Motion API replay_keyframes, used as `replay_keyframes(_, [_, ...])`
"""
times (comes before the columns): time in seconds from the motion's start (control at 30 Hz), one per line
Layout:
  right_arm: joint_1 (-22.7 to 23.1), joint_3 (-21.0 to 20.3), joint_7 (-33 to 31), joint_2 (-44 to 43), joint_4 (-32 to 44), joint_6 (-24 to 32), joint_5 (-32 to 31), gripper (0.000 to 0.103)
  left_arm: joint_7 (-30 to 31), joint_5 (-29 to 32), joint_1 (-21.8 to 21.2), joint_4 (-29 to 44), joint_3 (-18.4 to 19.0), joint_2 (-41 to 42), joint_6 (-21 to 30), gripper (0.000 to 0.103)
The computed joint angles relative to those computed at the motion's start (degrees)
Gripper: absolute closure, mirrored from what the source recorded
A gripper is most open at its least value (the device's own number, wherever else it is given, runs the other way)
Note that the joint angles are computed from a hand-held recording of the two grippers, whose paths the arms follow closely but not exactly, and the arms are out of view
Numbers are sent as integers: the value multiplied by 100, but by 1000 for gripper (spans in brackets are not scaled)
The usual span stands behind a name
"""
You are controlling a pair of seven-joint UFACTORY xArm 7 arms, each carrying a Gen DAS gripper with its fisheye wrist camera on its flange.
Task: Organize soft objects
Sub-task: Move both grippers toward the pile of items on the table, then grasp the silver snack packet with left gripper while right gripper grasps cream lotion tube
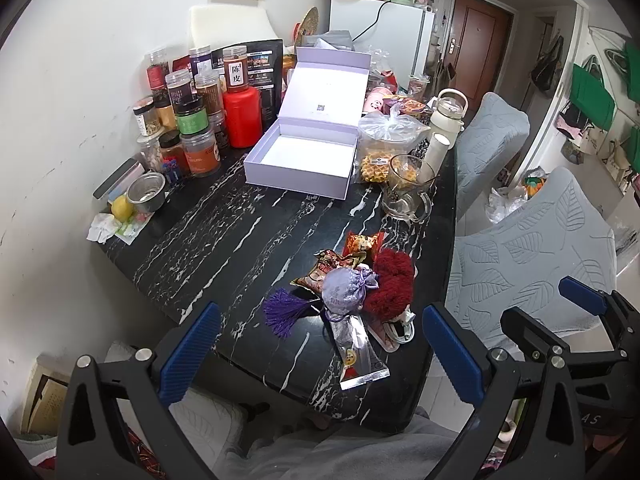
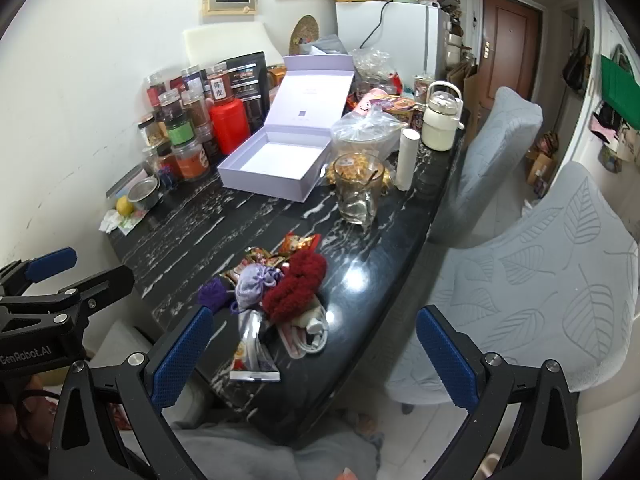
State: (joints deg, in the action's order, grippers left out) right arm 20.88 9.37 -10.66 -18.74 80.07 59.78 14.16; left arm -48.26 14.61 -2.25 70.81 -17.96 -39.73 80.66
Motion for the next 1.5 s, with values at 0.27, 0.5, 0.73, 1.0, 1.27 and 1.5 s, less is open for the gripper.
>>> replay_keyframes(0.27, [6, -5, -3, -7, -7, 3, -2, 0, -31, -19, -5, -81, 19, -59, 16, 0])
replay_keyframes(0.5, [-3, 0, 22, -7, -12, -5, -17, 0, -27, -19, 1, -109, 27, -77, 17, 0])
replay_keyframes(0.73, [-18, 0, 81, 2, -30, 32, -38, 0, -30, -66, 4, -172, 76, -130, 66, 0])
replay_keyframes(1.0, [-26, 18, 197, 52, 35, 56, -62, 0, -10, -179, -2, -313, 175, -278, -57, 0])
replay_keyframes(1.27, [-71, 21, 241, 202, 227, 179, -197, 0, 83, -404, -56, -340, 272, -189, -79, 0])
replay_keyframes(1.5, [-102, 0, 100, 435, 385, 326, -257, 0, 233, -506, -159, -426, 344, 3, -80, 0])
